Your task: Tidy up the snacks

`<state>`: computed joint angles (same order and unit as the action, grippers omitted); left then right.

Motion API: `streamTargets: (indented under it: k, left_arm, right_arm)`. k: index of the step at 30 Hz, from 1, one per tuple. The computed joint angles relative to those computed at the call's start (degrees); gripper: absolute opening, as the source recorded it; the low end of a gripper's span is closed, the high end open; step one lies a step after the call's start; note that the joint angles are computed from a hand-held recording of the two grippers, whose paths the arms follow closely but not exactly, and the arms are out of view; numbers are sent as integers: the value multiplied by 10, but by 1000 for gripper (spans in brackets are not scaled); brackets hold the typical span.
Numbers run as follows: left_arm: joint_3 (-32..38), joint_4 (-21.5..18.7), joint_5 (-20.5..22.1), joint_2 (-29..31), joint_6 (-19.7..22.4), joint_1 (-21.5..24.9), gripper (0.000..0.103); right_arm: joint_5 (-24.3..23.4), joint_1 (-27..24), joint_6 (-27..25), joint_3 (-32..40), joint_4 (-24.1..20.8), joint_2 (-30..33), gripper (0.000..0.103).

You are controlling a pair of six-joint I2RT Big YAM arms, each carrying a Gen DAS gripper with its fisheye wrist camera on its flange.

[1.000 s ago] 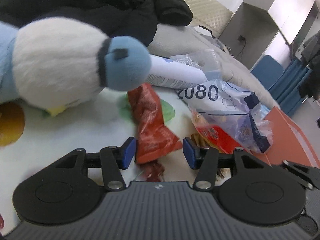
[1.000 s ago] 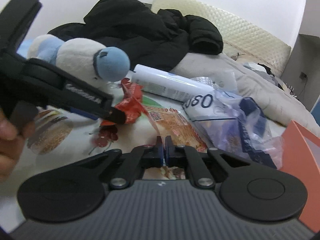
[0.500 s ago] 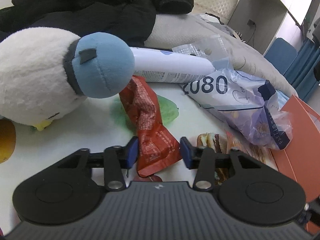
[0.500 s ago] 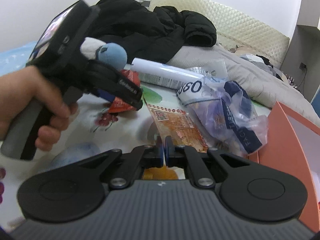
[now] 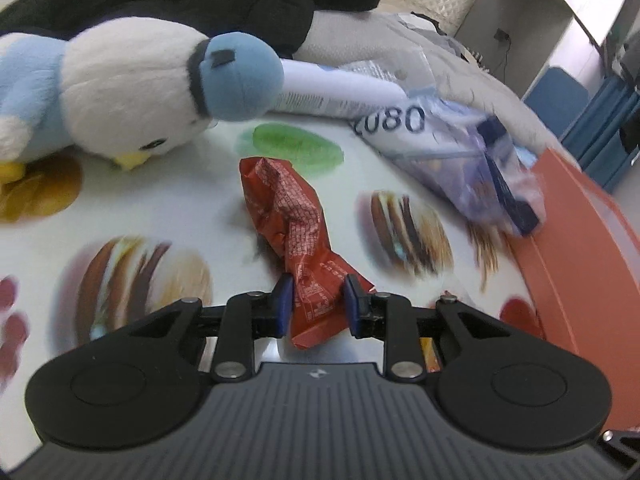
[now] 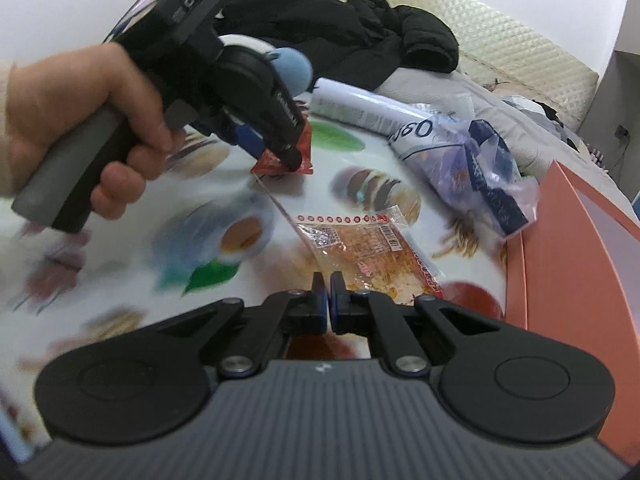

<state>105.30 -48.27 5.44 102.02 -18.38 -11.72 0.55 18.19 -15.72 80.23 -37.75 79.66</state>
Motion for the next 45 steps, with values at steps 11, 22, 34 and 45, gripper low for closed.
streamTargets:
  k: [11, 22, 34, 45]
  left_arm:
    - [-159, -13, -2, -142, 1, -28, 31]
    - [-258, -27, -9, -257, -32, -74, 31]
    - [-275, -51, 9, -284, -36, -99, 31]
    - [-281, -29, 11, -294, -82, -87, 70]
  right_arm:
    - [-21, 19, -25, -96, -64, -123, 4]
    - [-23, 20, -55, -139, -110, -203, 5]
    - [-60, -45, -61, -148, -164, -229, 8]
    - [-114, -78, 34, -116, -210, -225, 90]
